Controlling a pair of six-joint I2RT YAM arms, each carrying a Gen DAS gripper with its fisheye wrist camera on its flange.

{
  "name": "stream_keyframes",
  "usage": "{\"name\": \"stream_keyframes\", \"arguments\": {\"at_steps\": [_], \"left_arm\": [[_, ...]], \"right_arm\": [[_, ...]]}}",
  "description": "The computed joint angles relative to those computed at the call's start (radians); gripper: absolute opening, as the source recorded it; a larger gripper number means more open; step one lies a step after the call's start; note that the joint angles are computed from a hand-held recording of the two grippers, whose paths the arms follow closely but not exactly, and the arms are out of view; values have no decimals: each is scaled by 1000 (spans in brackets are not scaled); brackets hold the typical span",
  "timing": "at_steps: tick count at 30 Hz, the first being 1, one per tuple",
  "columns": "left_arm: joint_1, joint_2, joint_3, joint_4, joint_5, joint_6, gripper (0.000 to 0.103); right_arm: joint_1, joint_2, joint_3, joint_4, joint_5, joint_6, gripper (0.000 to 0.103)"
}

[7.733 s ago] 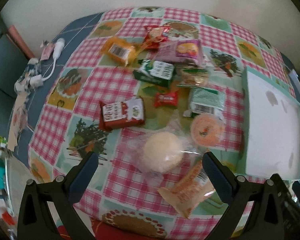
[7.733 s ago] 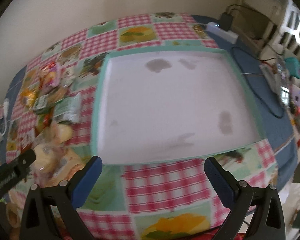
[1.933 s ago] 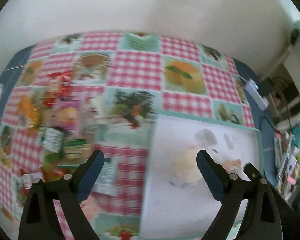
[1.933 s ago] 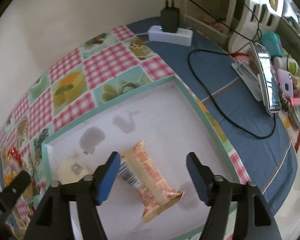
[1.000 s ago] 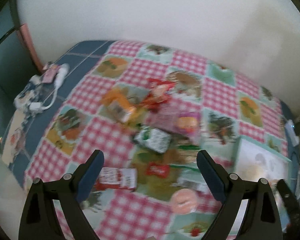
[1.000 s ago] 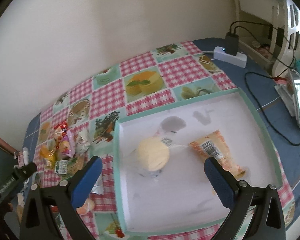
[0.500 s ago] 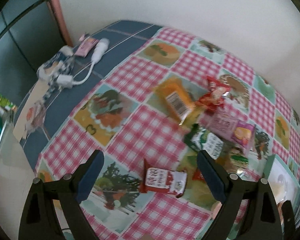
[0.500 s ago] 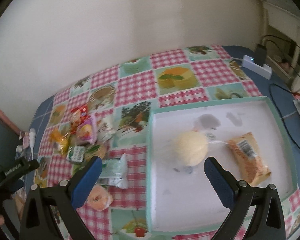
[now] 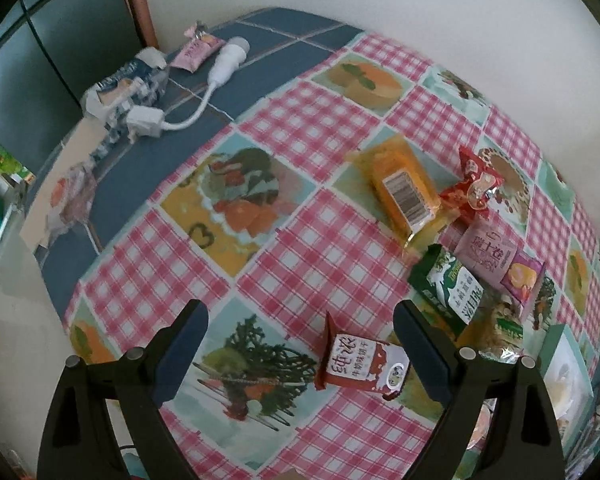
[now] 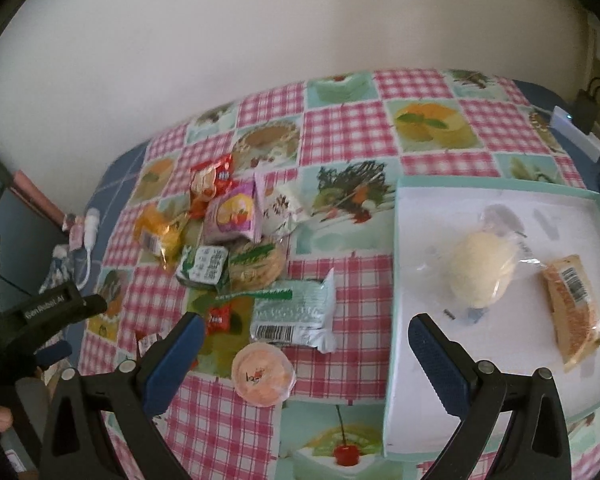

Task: Organize snacks
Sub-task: 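Move the left tool to the red-and-white biscuit pack, then grasp the biscuit pack with the left tool while the right tool grasps the orange jelly cup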

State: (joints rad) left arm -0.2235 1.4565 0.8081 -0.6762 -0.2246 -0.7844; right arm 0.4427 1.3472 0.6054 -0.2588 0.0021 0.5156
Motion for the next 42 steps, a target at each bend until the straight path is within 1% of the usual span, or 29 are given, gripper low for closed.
{"name": "stream_keyframes", "arguments": {"at_steps": [3, 8, 12, 18, 23, 26, 32, 37, 38, 39, 42], "left_arm": [[-6, 35, 1, 21, 27, 7, 94], [-29, 137, 22, 47, 68, 35, 94], [-45, 203, 44, 55, 88, 51, 94], [-59, 288, 74, 73, 126, 59, 94], [-82, 343, 109, 80, 126, 75, 94], [-115, 397, 152, 74, 126, 65, 94], [-124, 499, 221, 59, 150, 64, 94], [-108, 514, 226, 73, 164, 55, 94], [-89, 500, 207, 79, 169, 71, 94], [-78, 494, 198, 82, 175, 81, 94], [-51, 460, 158, 91, 207, 102, 94]], "right_arm": [[23, 48, 21, -13, 8, -3, 103], [63, 111, 43, -27, 23, -17, 103], [73, 160, 52, -27, -6, -20, 103], [91, 212, 65, -33, -4, -25, 103], [87, 245, 69, -35, -18, -30, 103], [87, 267, 75, -34, -22, -37, 103], [116, 292, 85, -35, -8, -36, 103], [141, 301, 91, -38, 22, -39, 102], [145, 300, 92, -41, 26, -38, 99], [148, 298, 93, -44, 31, -39, 92], [162, 320, 107, -43, 34, -29, 82]]}}
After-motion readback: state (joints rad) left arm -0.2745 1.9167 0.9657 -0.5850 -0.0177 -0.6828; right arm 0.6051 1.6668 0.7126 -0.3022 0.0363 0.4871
